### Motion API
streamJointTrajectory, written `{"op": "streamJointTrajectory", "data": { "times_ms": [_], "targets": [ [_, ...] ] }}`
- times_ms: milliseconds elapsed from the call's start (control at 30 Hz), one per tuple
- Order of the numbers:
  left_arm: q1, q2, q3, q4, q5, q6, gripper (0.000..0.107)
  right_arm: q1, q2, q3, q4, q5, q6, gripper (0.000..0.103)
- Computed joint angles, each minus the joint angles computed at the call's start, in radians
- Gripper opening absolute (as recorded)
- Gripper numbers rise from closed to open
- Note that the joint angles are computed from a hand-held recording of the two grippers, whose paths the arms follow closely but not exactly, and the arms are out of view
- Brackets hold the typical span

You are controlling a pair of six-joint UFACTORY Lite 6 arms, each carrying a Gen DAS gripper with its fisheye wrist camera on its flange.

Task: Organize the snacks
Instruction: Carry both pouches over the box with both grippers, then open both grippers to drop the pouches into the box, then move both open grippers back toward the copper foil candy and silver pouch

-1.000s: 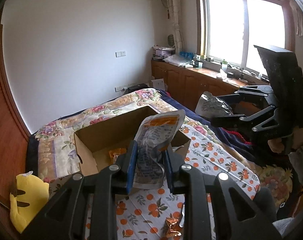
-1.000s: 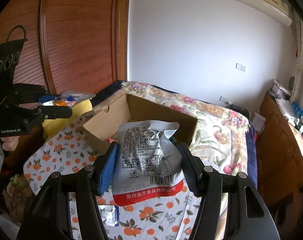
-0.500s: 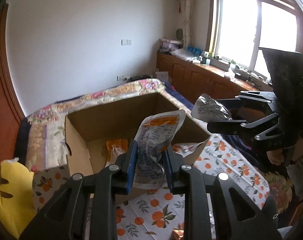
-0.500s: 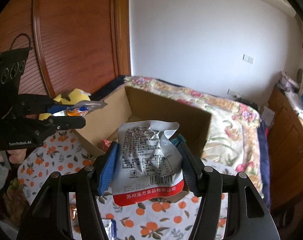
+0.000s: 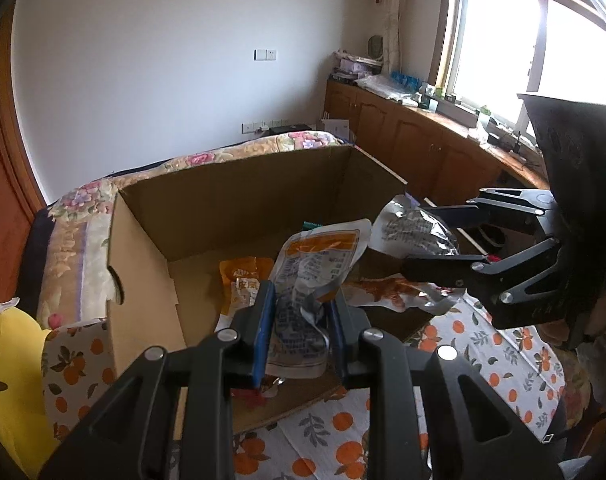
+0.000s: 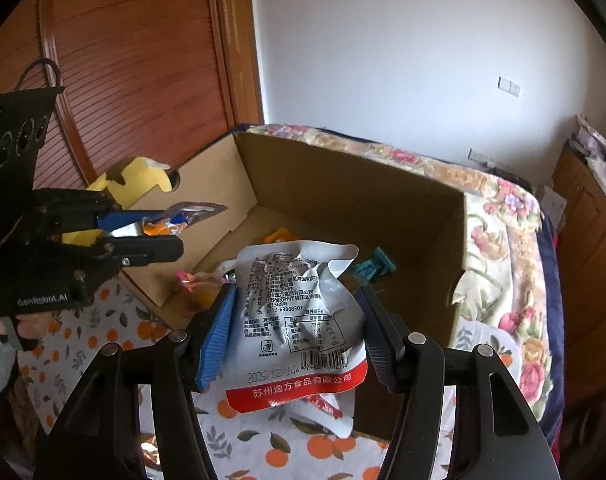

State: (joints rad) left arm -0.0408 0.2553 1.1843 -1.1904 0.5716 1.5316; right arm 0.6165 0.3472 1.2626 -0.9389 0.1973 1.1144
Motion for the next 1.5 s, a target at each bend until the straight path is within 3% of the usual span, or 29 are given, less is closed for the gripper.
{"op": "streamJointTrajectory", "data": {
  "times_ms": [167,400,667,867,1133,1367,1500],
  "targets": [
    [-0.036,0.021,0.0,0.002,-0.038,-0.009,0.025,-0.031,0.066,0.035,0.093,-0.031,-0.066,0.062],
    [-0.037,0.013,0.0,0.005,-0.054,-0.025,0.026,-0.032,0.097,0.062,0.078,-0.016,-0.04,0.062],
    [0.005,-0.087,-0.09,-0.028,-0.019,0.014,0.033,-0.031,0.124,0.076,0.122,-0.023,-0.067,0.066],
    [0.04,-0.233,-0.231,-0.073,0.017,0.075,0.037,-0.011,0.046,-0.012,-0.138,-0.036,0.221,0.07],
    [0.088,-0.505,-0.461,-0.07,0.046,0.103,0.038,0.113,-0.231,-0.273,-0.519,0.092,0.703,0.07],
    [0.179,-0.729,-0.673,-0.062,0.12,0.129,0.04,0.359,-0.489,-0.537,-0.52,0.303,0.882,0.07],
    [0.17,-0.871,-0.816,-0.05,0.094,0.15,0.04,0.512,-0.566,-0.658,-0.523,0.399,1.03,0.07]
  ]
}}
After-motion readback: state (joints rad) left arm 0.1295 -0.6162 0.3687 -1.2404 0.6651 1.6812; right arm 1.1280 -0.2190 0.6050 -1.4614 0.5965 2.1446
